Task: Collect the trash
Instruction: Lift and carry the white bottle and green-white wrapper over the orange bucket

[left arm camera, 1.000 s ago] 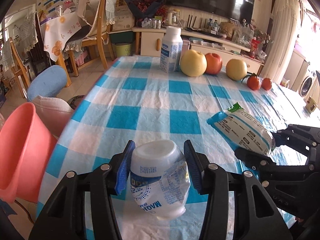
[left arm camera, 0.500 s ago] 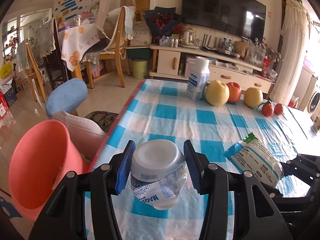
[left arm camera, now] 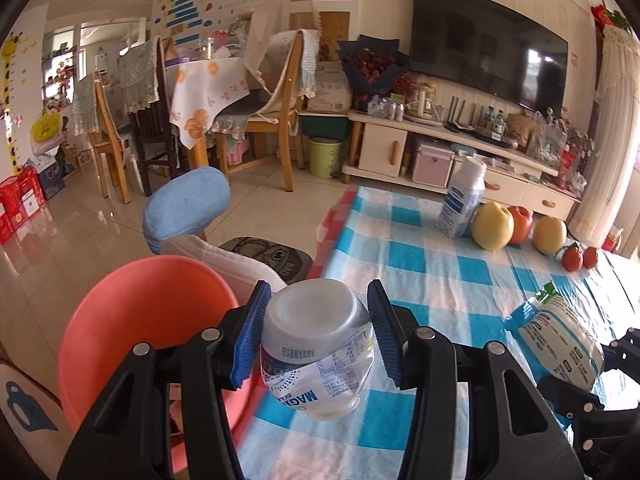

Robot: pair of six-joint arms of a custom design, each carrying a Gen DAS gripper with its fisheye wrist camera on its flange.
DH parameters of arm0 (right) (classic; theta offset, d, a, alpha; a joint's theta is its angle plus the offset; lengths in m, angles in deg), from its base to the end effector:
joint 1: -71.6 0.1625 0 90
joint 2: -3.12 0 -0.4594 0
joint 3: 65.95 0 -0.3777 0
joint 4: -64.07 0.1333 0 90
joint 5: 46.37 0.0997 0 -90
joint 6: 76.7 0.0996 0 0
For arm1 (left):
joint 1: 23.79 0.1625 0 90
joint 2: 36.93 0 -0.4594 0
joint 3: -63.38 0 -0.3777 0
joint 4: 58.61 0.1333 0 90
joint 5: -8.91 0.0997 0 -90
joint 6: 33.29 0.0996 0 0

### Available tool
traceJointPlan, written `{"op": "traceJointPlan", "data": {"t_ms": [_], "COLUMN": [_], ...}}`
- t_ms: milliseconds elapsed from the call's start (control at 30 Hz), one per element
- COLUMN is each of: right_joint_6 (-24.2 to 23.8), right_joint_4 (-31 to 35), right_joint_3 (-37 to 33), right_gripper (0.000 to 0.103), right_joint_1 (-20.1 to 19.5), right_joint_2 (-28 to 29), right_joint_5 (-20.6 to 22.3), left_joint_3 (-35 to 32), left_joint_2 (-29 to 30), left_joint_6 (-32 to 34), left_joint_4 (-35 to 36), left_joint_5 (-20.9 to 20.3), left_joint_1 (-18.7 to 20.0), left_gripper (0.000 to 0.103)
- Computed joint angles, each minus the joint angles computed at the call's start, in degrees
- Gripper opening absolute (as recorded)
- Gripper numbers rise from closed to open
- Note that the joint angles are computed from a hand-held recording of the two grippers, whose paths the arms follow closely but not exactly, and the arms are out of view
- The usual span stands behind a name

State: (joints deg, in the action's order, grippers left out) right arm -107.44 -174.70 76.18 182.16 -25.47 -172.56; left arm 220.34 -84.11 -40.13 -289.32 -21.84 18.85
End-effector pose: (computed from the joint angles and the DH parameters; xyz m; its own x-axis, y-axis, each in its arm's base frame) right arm 0.2033 -0.3300 0.0279 -0.6057 -0.3604 0.7094 -0.6940 0.6755 -0.2493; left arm -0.0696 -0.3616 0.1516 -0.7417 0.0071 -0.6707 0.5466 0.5861 -0.5981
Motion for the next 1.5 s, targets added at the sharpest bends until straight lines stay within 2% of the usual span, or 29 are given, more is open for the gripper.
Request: {"op": "traceJointPlan", "data": {"t_ms": [367, 567, 900, 1500], "right_joint_6": [3.1, 4.9, 6.8, 9.1], "right_joint_4": [4.4, 7.2, 13.7, 27.6], "right_joint_3": [-3.2, -5.2, -10.5, -23.4], "right_gripper": [0.040, 0.040, 0.040, 0.040], "right_joint_1": [2.8, 4.5, 8.6, 13.3], "right_joint_2": [1.8, 3.2, 4.0, 7.2], "right_joint_5": [-0.9, -0.7, 0.3, 5.3], "left_joint_3": [0.8, 0.6, -0.7, -4.1], "left_joint_2": [-3.3, -6.7, -11.5, -18.2], "left_joint_6": [3.7, 5.5, 6.4, 5.9], "left_joint_4": [-4.8, -6.7, -5.4, -2.3], "left_joint_5": [1.6, 1.5, -0.4, -2.9], "left_joint_1": [2.9, 6.0, 10.8, 20.1], "left_gripper": [0.051, 0.051, 0.051, 0.051]}}
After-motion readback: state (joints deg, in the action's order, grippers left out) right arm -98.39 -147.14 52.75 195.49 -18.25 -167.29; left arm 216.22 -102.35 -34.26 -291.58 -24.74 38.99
